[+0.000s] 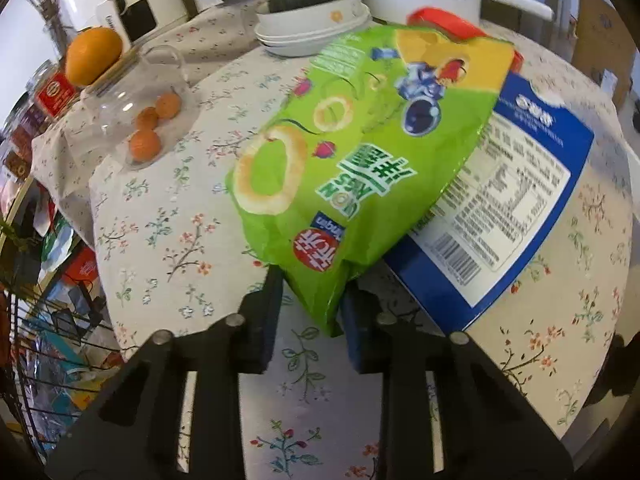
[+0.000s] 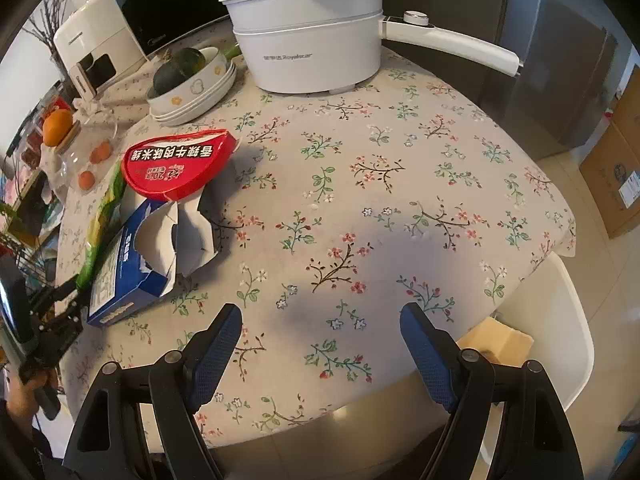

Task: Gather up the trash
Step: 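Grasp the green snack bag with the left tool, then grasp the red instant-noodle cup with the right tool while the left tool holds the green bag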

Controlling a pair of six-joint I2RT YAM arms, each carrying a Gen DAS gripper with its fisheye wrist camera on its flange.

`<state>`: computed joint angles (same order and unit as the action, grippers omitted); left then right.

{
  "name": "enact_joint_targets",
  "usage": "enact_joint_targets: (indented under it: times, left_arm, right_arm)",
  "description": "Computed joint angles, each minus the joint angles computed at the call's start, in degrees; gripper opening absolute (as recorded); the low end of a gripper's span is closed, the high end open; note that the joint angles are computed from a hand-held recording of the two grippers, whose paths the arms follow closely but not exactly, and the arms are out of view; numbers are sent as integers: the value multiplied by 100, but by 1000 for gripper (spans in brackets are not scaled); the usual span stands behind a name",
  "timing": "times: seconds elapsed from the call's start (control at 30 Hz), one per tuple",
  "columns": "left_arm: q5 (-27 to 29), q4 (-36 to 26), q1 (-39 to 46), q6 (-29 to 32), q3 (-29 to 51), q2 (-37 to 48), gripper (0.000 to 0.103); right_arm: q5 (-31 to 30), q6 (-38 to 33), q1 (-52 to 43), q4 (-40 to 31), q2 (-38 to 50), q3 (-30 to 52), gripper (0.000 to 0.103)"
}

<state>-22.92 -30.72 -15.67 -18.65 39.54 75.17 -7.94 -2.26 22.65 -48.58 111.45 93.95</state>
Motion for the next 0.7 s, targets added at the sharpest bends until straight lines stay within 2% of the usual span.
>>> enact_joint_targets:
  times: [0.13, 0.23, 0.5, 0.7]
  left_arm:
    - [246, -153, 206, -186, 2, -420, 16]
    - [570, -349, 418, -433, 33, -861, 13]
    - [1118, -855, 607, -1087, 194, -1818, 11]
    - [1124, -1257, 658, -1424, 405, -2243, 10]
  right_arm:
    - [52, 8, 36, 61, -76, -92, 83]
    - [-5, 114, 66, 90, -119, -119, 83]
    - [-51, 414, 336, 158, -64, 26, 83]
    - [40, 678, 737, 301, 223, 396, 83]
